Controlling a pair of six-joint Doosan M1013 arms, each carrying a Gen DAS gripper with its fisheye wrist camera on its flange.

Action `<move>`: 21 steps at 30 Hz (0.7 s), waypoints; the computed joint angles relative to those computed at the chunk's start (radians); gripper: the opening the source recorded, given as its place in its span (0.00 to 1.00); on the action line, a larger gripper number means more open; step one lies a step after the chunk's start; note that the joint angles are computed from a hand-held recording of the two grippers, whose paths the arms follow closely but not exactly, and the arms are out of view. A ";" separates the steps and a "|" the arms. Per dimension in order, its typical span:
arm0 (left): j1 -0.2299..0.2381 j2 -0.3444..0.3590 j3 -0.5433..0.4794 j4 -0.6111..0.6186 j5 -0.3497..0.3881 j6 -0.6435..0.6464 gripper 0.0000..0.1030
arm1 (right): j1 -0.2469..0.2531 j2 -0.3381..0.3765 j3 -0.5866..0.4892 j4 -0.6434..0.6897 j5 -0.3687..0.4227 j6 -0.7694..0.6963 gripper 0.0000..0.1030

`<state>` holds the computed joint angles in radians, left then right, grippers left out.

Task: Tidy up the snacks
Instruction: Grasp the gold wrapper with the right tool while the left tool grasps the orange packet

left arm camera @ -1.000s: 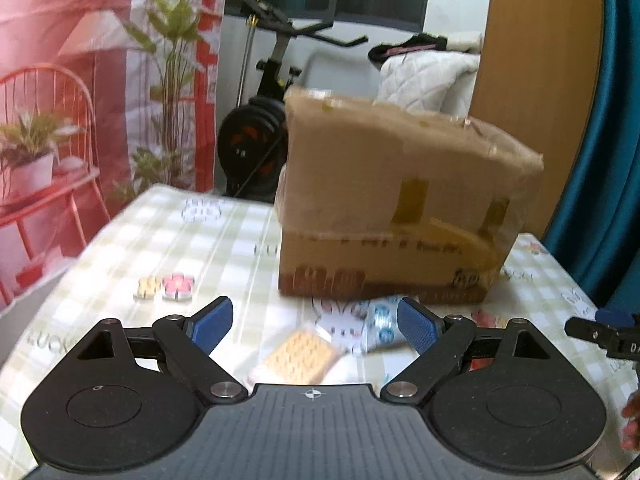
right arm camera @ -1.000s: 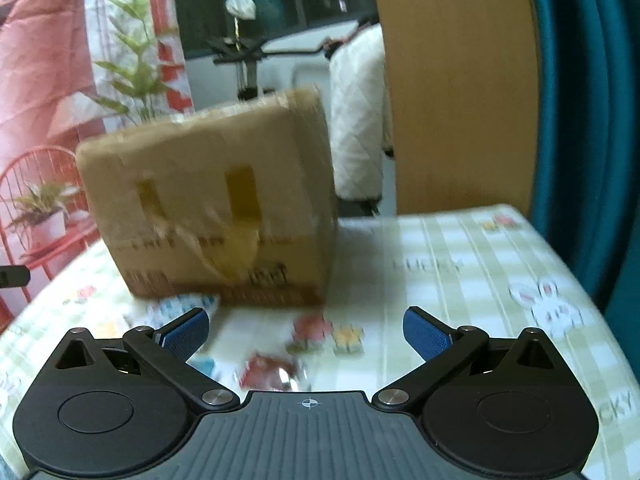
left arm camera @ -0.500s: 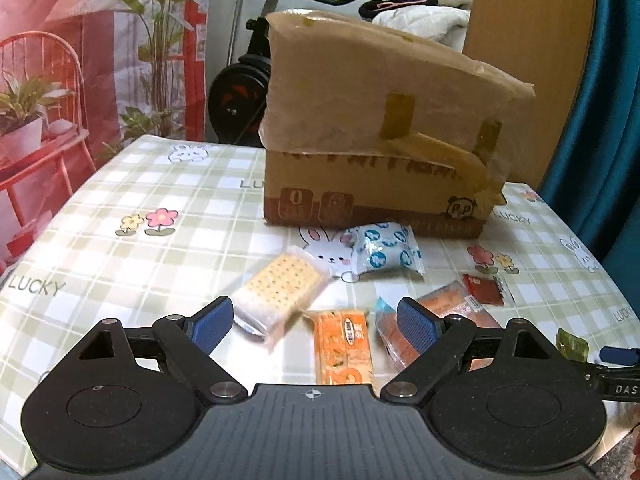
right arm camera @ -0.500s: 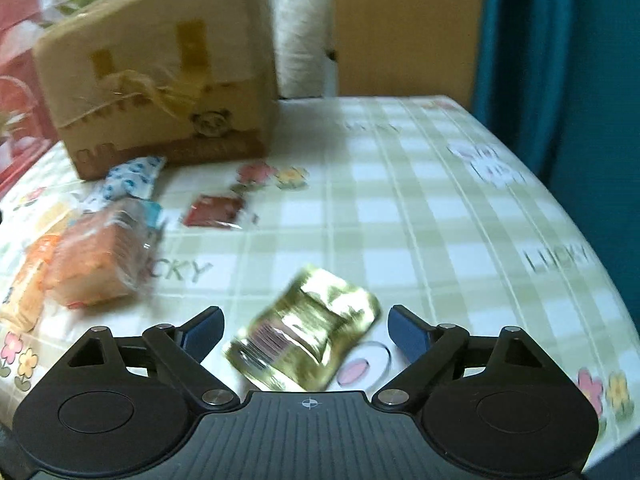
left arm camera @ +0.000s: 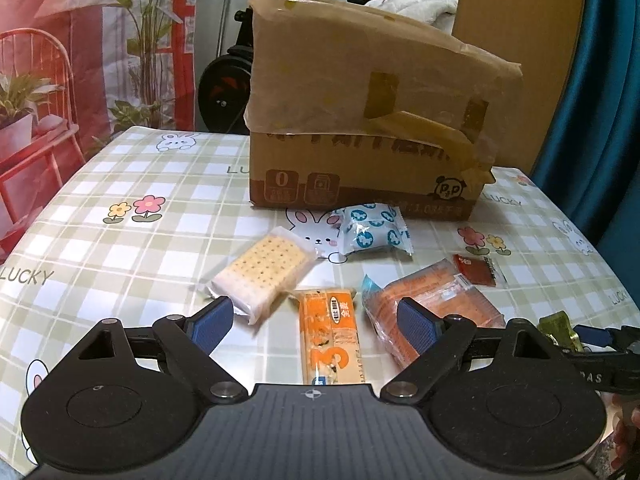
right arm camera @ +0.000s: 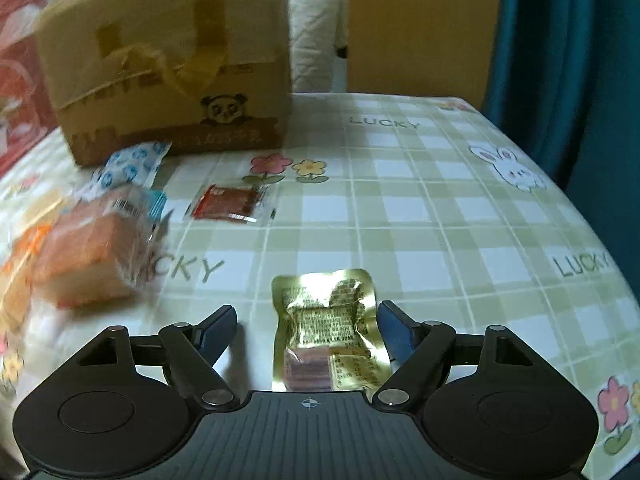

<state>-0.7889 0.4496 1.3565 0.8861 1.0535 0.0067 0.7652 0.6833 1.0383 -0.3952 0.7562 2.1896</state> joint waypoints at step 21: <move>0.007 0.007 -0.001 -0.065 -0.040 0.018 0.83 | -0.014 -0.035 0.067 0.028 -0.117 -0.009 0.43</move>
